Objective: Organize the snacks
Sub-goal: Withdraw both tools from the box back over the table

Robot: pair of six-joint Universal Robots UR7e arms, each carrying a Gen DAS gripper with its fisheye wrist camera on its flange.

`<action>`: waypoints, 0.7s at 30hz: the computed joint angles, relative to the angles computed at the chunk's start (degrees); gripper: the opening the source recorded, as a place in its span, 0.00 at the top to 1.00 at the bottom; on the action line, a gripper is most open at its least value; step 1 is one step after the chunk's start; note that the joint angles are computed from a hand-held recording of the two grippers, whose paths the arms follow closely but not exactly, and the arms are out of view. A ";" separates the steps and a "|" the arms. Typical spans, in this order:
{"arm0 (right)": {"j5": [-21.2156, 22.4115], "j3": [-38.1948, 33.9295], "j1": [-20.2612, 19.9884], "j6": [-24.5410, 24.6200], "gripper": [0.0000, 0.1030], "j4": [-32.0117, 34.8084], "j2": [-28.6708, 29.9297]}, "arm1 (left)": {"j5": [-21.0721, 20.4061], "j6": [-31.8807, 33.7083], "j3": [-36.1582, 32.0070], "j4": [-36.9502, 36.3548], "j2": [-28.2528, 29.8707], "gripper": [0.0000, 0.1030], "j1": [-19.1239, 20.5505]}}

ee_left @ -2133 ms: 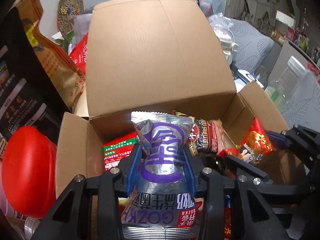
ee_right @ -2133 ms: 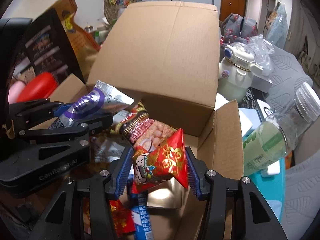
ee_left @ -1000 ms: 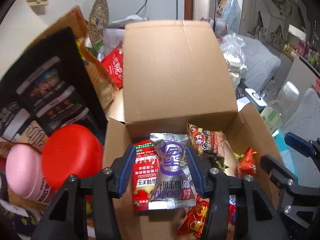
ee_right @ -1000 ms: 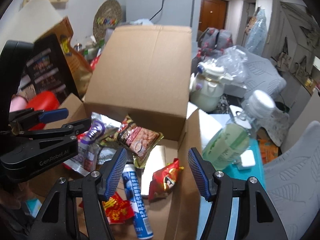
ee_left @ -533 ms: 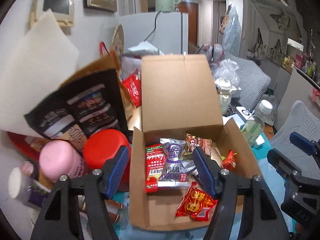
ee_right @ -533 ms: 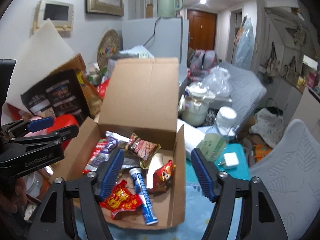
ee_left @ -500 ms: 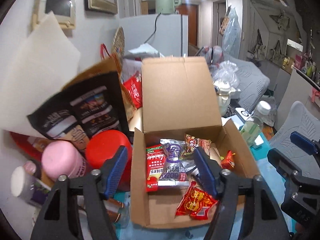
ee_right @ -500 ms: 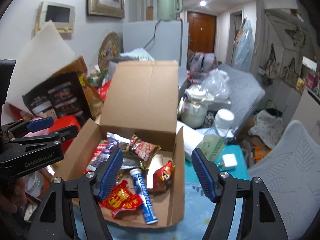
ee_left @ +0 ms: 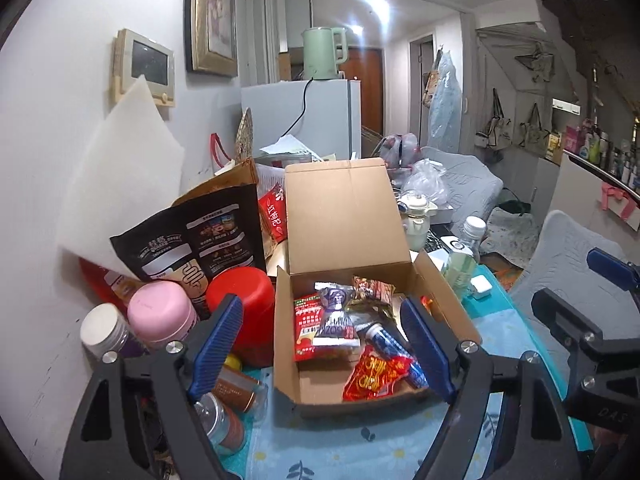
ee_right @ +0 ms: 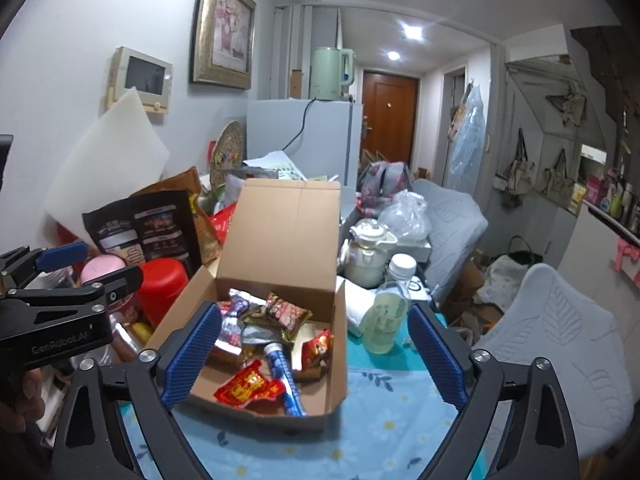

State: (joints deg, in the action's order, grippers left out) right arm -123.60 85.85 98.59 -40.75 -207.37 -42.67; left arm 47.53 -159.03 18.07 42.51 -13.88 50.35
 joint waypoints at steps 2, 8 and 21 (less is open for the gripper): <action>-0.97 2.08 0.43 -0.66 0.06 -2.44 -0.50 | 0.15 0.44 9.19 -4.99 -4.61 0.21 -0.30; -2.54 7.46 1.12 -0.77 0.06 -8.83 -1.45 | -0.84 1.45 25.98 -15.11 -12.94 0.21 -1.17; -3.77 16.39 0.19 2.15 0.06 -16.28 -1.89 | 2.18 -2.32 38.50 -17.98 -16.92 0.21 -0.66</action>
State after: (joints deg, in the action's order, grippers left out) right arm -127.37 102.24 98.78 -38.60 -223.65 -44.56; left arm 49.71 -161.35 56.57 24.53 -30.80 49.68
